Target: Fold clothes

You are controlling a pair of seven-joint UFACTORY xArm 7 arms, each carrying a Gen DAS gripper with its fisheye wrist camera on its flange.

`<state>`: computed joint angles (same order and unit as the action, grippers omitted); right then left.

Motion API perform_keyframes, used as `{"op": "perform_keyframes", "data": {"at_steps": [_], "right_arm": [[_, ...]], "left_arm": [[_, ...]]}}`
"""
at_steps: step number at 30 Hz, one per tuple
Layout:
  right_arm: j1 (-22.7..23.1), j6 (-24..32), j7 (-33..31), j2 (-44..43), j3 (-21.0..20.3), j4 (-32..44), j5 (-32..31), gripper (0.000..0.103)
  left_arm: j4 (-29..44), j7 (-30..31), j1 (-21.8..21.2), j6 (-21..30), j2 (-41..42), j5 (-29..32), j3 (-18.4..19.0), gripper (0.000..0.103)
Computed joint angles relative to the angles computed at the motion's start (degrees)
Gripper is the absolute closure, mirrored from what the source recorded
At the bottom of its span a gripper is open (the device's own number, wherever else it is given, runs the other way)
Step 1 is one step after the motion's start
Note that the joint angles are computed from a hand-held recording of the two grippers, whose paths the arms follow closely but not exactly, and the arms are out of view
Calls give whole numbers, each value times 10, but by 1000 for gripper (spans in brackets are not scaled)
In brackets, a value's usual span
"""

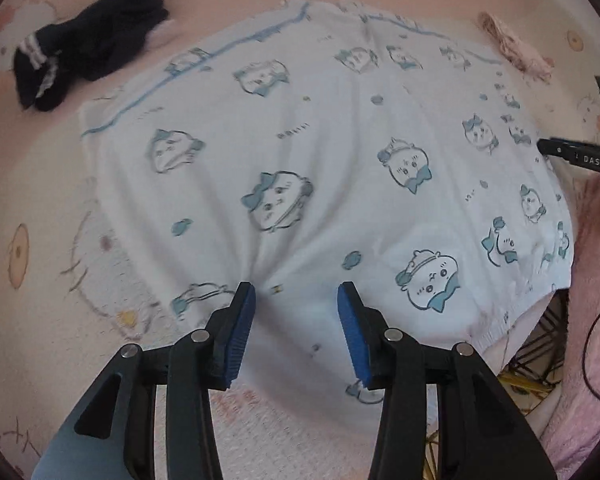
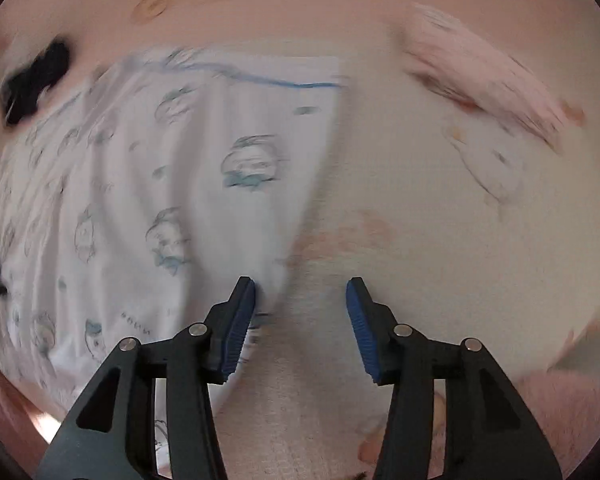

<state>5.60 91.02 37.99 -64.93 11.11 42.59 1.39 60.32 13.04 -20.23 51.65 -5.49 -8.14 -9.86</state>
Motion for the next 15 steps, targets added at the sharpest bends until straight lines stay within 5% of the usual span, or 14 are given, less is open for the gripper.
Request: {"op": "perform_keyframes", "data": {"at_steps": [4, 8, 15], "right_arm": [[13, -61, 3, 8, 26, 2, 9, 54], [49, -110, -8, 60, 62, 2, 19, 55], [63, -57, 0, 79, 62, 17, -27, 55]], "left_arm": [[12, -31, -11, -48, 12, -22, -11, 58], [56, -128, -31, -67, 63, 41, -29, 58], [96, -161, -50, -26, 107, 106, -24, 56]]}}
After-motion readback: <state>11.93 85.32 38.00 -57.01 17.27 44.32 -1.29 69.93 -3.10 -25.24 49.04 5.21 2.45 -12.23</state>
